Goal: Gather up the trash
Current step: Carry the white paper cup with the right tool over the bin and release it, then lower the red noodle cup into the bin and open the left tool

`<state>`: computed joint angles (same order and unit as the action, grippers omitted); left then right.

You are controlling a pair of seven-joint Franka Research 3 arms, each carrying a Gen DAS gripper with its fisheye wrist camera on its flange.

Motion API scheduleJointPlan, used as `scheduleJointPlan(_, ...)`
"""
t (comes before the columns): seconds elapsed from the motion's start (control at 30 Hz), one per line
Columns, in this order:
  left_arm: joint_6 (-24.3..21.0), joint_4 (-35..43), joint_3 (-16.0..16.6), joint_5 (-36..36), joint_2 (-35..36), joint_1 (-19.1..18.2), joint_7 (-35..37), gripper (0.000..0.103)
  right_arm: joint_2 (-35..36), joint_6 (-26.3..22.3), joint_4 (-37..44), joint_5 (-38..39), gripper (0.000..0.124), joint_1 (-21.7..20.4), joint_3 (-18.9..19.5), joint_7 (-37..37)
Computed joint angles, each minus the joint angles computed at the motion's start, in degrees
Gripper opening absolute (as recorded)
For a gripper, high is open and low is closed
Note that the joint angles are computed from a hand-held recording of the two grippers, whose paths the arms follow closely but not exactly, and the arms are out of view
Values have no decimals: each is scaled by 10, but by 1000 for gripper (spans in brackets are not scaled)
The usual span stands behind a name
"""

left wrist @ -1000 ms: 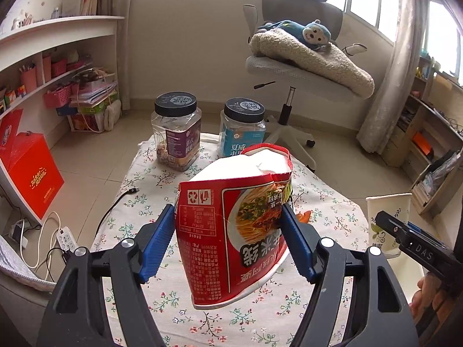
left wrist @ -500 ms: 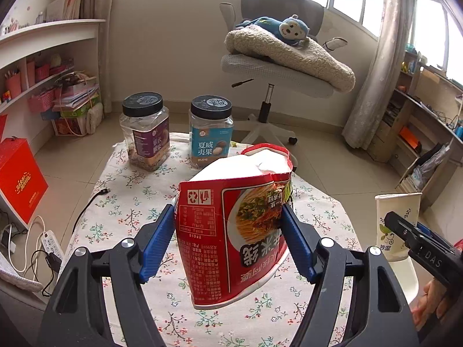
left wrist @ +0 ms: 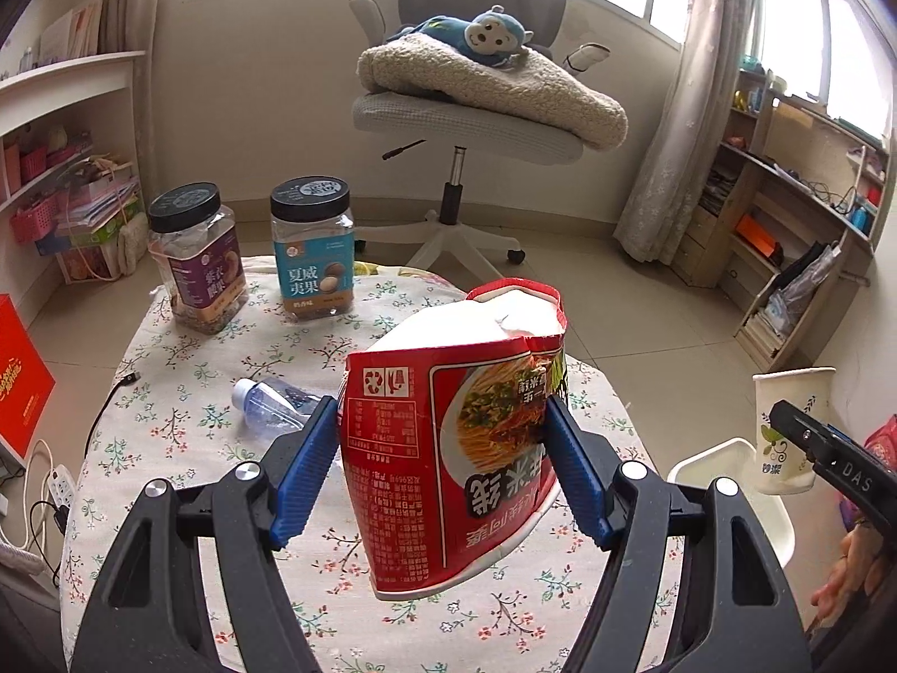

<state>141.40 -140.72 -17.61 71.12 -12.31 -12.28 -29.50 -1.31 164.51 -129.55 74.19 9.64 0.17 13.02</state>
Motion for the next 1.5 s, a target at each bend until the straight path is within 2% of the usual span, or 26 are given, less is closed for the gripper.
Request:
scheduleJointPlan(0.13,4,31,-1,12,34,-4,1,71,18,20,13,-12,64,-15,-9,13)
scheduleJointPlan(0.33,23,84,9,31,91,-21,8,71,49,49,33,-84,65,-47,-16,89)
scheduleJointPlan(0.5,42,139,18,45,144,-42,28,71,65,72,40,-152,71,-74,-19,161)
scheduleJointPlan(0.53,44,150,20,45,155,-48,35,71,68,78,42,-162,79,-79,-19,173)
scheduleJointPlan(0.57,45,162,22,45,166,-54,42,71,69,87,43,-160,87,-85,-16,173)
scheduleJointPlan(0.73,43,224,34,38,221,-85,83,71,79,119,60,-111,91,-112,-1,134)
scheduleJointPlan(0.97,108,317,62,12,303,-116,99,71,87,105,85,-85,92,-136,-4,151)
scheduleJointPlan(1.13,130,388,82,-17,354,-150,138,72,91,99,98,-49,93,-150,-6,145)
scheduleJointPlan(1.23,189,419,81,-73,386,-142,188,74,92,99,105,-16,93,-156,-6,132)
scheduleJointPlan(1.27,214,427,67,-113,400,-126,232,76,92,95,107,-6,93,-158,-8,129)
scheduleJointPlan(1.3,226,433,50,-154,410,-111,276,79,90,92,108,6,93,-159,-8,123)
scheduleJointPlan(1.33,227,434,47,-174,414,-109,295,79,89,91,108,17,93,-159,-9,116)
scheduleJointPlan(1.5,217,400,105,-173,377,-156,271,80,87,89,105,19,94,-147,-11,106)
